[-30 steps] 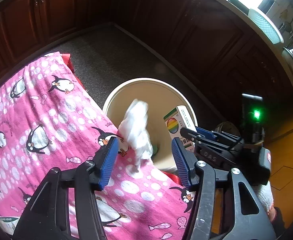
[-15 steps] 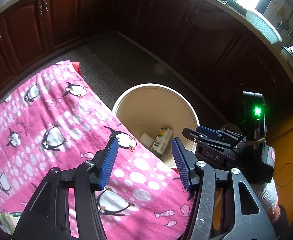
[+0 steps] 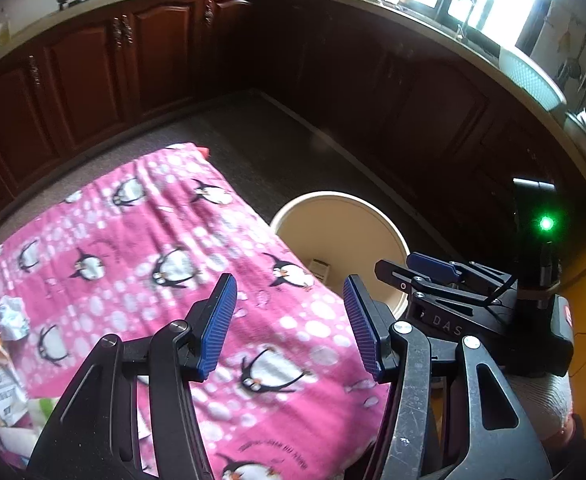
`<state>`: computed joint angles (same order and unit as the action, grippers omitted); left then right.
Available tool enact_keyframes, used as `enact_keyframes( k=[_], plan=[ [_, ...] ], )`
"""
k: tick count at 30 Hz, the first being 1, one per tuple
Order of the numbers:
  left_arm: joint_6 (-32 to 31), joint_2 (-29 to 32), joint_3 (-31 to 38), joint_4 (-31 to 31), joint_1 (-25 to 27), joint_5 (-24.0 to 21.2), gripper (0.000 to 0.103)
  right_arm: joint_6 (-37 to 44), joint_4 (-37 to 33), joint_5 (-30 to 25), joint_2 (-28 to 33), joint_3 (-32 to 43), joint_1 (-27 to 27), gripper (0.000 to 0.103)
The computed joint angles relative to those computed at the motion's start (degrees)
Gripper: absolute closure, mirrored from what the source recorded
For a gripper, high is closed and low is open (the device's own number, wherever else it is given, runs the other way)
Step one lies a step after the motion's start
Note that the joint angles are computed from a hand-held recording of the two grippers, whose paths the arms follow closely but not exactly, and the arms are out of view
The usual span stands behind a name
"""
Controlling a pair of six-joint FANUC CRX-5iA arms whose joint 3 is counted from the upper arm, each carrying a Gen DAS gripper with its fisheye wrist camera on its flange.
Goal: Collect trash
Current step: 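Move both tools back over the table toward the remaining trash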
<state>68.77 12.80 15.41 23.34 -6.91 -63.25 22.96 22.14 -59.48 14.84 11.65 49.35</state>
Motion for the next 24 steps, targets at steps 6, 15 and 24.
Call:
enact_keyframes(
  k=[6,15,24],
  plan=[
    [-0.6,-4.4,-3.6,0.5,4.4,-0.5,0.049,4.1,-1.0,0.0,2.8,5.7,2.5,0.058],
    [-1.7,-9.6,-7.2,-0.6,15.4,-4.2,0.049,12.5,-6.7,-0.8,9.5,16.6,5.2,0.058],
    [-1.9,-12.6,-10.1,-1.5,29.7,-6.5,0.049,20.7,-14.2,-4.3,17.2,29.1,6.7,0.057]
  ],
)
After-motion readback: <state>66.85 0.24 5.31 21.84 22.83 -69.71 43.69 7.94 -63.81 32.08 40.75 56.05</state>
